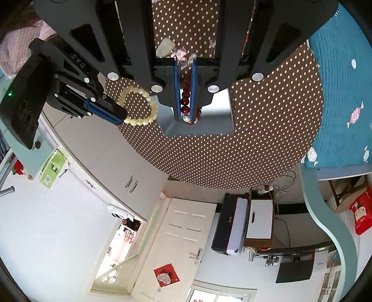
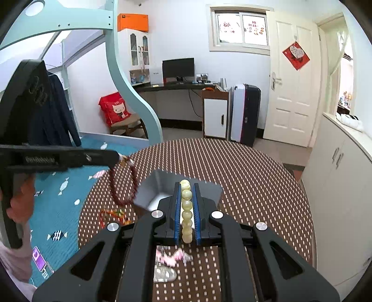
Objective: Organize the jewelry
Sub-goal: 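Carry both bracelets over the grey box and open both tools to drop them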
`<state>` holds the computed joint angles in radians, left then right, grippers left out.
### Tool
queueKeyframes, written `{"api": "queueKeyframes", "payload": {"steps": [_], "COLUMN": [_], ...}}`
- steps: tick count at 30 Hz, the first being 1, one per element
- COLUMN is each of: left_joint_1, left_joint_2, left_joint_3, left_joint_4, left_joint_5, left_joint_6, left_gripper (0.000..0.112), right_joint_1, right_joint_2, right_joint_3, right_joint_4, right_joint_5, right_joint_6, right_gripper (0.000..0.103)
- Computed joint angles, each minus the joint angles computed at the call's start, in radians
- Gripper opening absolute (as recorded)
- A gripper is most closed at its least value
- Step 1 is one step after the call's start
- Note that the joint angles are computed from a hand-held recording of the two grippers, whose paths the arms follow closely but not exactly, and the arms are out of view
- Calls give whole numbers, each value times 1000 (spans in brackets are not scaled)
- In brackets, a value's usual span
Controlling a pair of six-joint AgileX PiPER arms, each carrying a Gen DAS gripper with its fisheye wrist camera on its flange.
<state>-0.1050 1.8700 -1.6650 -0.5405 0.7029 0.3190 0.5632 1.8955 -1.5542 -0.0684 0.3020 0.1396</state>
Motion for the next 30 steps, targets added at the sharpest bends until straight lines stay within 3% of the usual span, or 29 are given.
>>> {"api": "queueKeyframes", "payload": {"steps": [3,11,21,30], "left_joint_1": [-7,-18,-30,-40], "left_joint_2": [50,206,371,370], "left_joint_3": [-60,-207,-357,-352], "left_joint_4": [11,47,84,135], "left_joint_5": [12,59,142,133], "left_joint_6": [-25,-93,-175,-210], "left_gripper": [7,7,8,8], "right_joint_1": [-1,-30,-36,-40], "right_joint_2": [56,224,337,303], "right_joint_3": [-76,-270,-430,-379], "right_joint_4": [-20,127,135,129], "right_joint_5": [26,152,287,256], "right_joint_6": [8,-110,-74,-64], "right_gripper": [8,9,9,10]}}
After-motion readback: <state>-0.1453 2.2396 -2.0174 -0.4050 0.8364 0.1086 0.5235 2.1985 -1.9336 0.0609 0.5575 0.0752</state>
